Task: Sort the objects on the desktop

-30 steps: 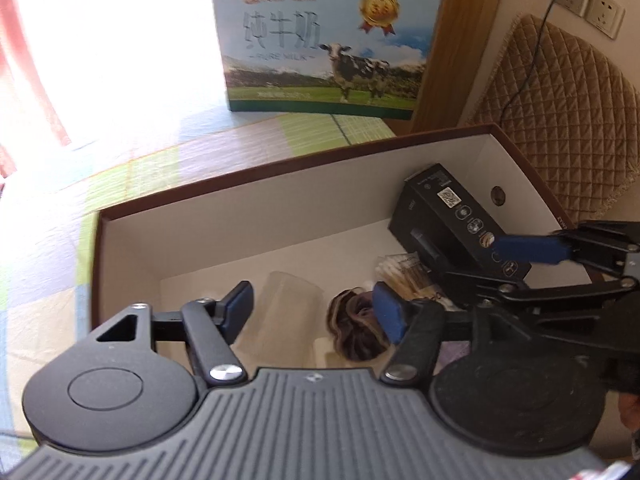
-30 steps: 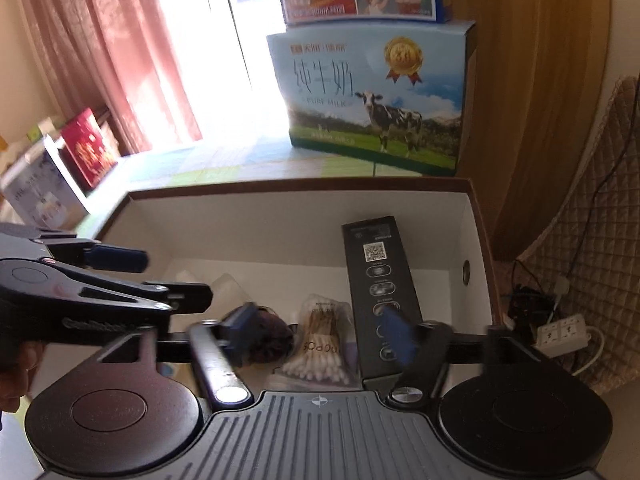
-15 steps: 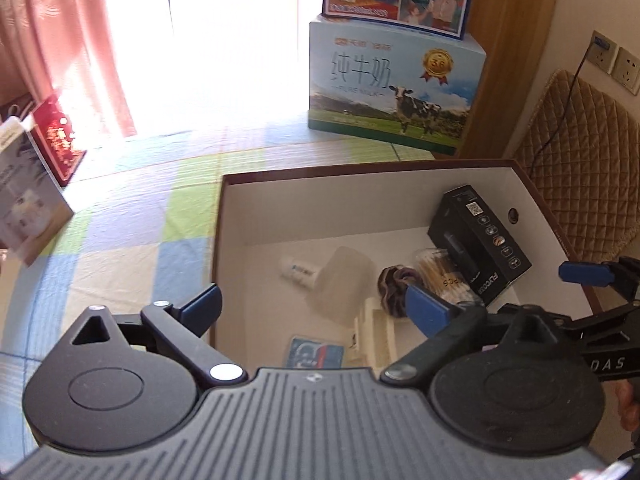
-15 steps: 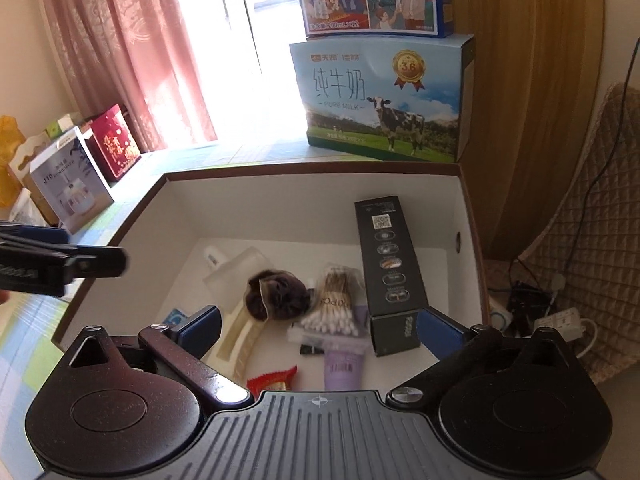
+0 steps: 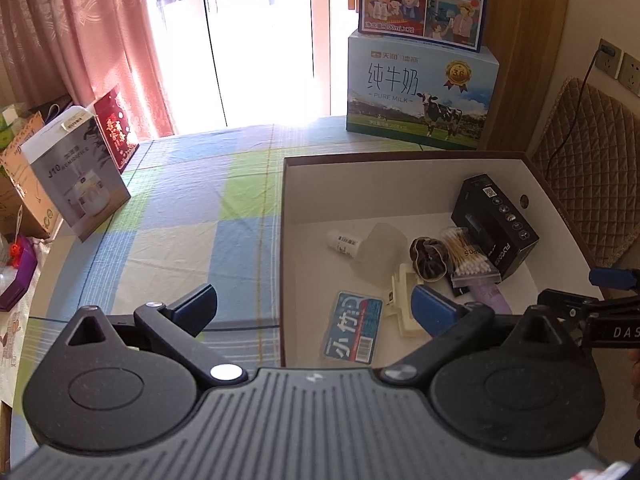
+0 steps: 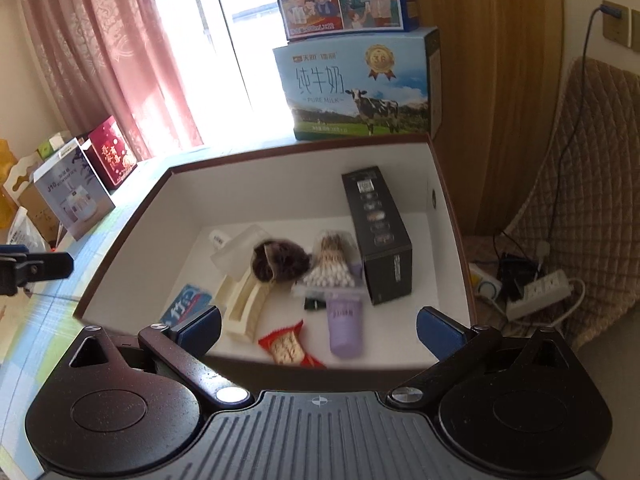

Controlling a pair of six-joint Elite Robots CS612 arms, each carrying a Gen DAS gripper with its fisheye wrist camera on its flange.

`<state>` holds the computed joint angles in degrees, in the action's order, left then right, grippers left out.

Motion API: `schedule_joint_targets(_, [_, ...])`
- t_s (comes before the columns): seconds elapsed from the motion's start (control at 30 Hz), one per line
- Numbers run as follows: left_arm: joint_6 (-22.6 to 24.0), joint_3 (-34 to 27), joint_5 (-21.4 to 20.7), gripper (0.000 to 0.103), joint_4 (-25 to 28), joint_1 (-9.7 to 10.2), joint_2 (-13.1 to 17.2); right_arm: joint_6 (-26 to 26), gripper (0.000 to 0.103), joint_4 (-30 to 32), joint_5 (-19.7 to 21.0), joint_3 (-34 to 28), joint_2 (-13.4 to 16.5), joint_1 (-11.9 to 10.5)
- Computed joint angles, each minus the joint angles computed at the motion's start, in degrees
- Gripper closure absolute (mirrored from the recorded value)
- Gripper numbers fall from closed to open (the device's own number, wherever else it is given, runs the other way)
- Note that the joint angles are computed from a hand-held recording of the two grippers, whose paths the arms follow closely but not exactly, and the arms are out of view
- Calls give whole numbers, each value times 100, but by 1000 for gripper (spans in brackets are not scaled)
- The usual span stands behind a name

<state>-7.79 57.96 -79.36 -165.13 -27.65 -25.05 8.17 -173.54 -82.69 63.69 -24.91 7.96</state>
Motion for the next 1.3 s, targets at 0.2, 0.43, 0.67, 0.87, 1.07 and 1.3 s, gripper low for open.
schedule_joint_targets(0.2, [2, 530, -76, 1, -170, 42, -254, -176, 2, -213, -341, 454, -220, 125])
schedule_joint_targets(0.43, [-5, 1131, -37, 1, -359, 82, -536, 109, 2, -489, -288, 876, -436, 224])
schedule_joint_targets(0.67, [76, 1693, -46, 1, -658, 122, -804, 306, 2, -702, -482, 1225, -611, 381])
schedule_joint_targets(0.87, [66, 2194, -119, 1, -914, 161, -1055, 488, 2, -863, -562, 1571, -778, 498])
schedule_joint_targets(1.07, [125, 2665, -169, 1, -1134, 184, -1276, 576, 2, -999, -701, 1883, -922, 626])
schedule_joint_targets(1.3, [212, 3092, -192, 1, -1363, 204, -1465, 689, 2, -1103, -817, 2163, -1048, 752])
